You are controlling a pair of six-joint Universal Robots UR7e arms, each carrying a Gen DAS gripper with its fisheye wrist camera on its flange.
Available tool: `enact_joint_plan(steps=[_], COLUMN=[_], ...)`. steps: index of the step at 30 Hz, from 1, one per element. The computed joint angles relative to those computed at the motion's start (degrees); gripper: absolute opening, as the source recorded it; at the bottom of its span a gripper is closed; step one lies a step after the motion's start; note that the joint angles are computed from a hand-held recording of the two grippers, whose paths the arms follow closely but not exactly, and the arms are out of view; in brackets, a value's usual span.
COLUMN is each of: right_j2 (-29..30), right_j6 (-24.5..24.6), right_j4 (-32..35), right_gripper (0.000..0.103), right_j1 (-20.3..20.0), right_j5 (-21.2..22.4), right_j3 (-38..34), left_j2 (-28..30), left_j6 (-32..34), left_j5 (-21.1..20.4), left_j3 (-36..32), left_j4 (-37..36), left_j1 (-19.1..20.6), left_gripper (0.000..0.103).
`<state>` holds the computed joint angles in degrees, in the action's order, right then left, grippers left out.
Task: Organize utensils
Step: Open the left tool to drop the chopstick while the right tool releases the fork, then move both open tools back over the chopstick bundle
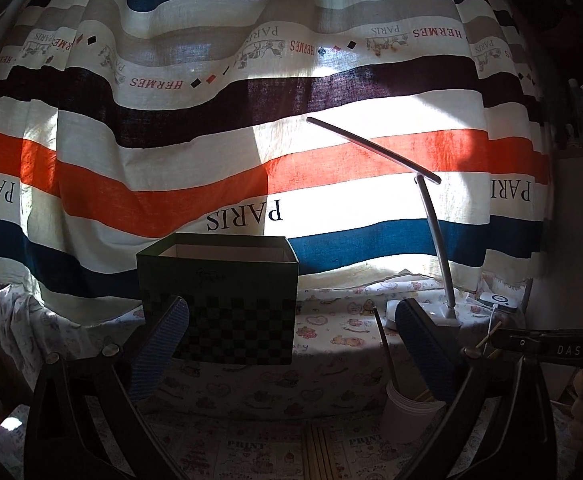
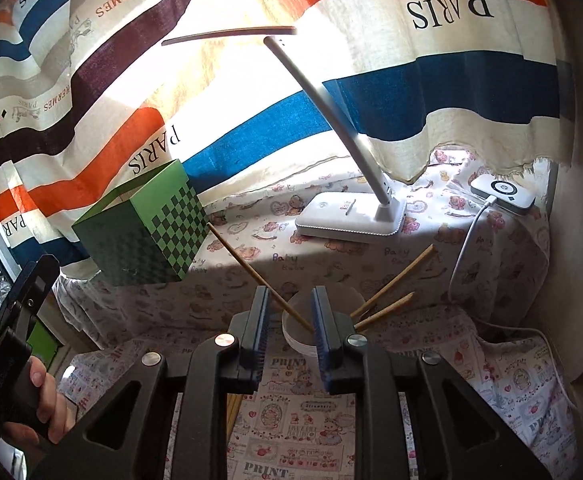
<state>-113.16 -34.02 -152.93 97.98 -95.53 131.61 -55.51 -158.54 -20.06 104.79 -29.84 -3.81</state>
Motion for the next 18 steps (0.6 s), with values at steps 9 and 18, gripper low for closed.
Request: enact_joint_plan(steps=[9, 18], right_j2=[-9.6, -7.3], right_j6=[-8.9, -11.3], right_j4=[-3.8, -6.1], right_gripper=[0.035, 0.035], right_j1=[-3.2, -10.1], right_j5=[7.1, 8.2], right_j3=[10.0, 14.9], left_j2=[-2.5, -5.7], left_j6=[5.2, 17.5], left_j5=[-6.6, -9.3], left_j3=[7.6, 16.5], left_j4=[-10.7, -31.4], left_j1=[-4.7, -3.6], left_gripper=[0.102, 0.102])
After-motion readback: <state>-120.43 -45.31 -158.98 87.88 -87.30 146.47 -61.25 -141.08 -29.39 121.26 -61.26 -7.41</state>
